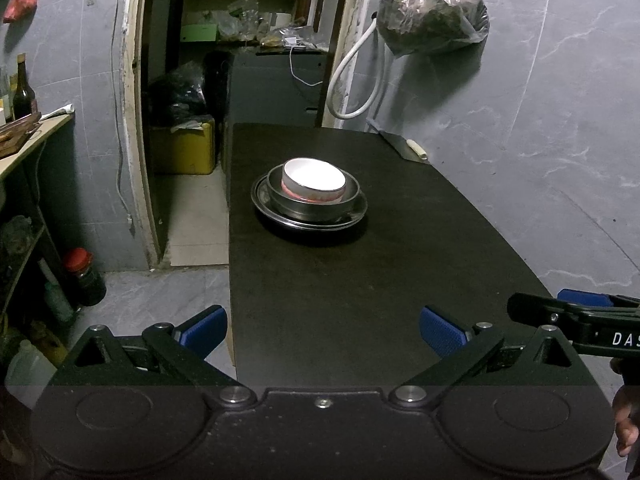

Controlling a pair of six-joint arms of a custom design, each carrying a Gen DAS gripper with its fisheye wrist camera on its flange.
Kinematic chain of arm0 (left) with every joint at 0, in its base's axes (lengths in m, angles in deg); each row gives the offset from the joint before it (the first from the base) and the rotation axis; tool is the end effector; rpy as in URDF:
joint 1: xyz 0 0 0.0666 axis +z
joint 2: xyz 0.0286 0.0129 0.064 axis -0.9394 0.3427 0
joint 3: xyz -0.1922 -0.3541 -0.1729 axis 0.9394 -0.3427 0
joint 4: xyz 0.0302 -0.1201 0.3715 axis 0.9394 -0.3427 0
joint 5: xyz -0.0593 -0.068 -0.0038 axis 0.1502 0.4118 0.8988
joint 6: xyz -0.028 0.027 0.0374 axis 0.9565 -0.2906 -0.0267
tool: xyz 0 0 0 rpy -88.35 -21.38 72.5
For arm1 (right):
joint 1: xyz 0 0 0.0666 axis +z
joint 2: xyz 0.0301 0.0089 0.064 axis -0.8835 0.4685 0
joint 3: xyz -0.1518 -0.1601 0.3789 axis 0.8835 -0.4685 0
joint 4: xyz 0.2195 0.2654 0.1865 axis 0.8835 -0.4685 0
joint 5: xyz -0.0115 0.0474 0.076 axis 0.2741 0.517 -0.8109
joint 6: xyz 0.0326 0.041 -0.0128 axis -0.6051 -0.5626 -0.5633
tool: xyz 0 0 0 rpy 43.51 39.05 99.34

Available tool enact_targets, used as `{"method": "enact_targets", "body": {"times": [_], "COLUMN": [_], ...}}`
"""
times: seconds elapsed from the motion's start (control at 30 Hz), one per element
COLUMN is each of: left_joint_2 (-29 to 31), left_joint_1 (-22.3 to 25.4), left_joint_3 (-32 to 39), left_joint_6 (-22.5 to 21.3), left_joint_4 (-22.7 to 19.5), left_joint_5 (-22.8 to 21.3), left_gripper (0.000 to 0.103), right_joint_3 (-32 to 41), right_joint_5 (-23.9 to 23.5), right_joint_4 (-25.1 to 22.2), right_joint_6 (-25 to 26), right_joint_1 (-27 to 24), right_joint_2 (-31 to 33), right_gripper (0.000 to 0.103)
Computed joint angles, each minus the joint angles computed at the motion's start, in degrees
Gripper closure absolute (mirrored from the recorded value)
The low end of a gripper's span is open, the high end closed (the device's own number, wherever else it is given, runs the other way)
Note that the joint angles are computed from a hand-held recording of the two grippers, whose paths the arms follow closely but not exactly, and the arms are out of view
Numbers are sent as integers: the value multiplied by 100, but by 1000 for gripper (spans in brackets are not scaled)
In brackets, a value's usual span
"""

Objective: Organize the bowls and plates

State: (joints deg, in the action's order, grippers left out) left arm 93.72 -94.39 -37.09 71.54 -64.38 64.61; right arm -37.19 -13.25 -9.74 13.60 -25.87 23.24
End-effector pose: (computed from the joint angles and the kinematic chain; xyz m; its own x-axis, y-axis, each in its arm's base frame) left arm 0.2820 -0.1140 0.3036 -0.5870 -0.2256 -0.7775 -0.1772 0.9729 -0.1485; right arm 0.3201 0.2317 0.2992 -0.5899 -0.0977 -0.8015 -0.4175 0.8866 0.1992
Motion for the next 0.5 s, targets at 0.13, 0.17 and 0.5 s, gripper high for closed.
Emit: {"method": "enact_targets", "body": {"times": [0.13, 0.17, 0.5], "left_joint_2": [30, 30, 53], "left_joint_1": [15, 19, 40], "left_joint_3": [18, 24, 38], "left_joint_6": [-20, -21, -58], "left_joint_4": [8, 2, -19], "left_joint_5": [15, 18, 41], "left_gripper": [1, 1, 1], "right_joint_3": [24, 24, 49], "right_joint_5": [-33, -33, -53], "right_joint_4": [0, 0, -23], "right_joint_6": [11, 11, 8], "right_joint_1": [-33, -33, -52], "right_joint_2": [34, 34, 56], "right_gripper": [0, 0, 0]}}
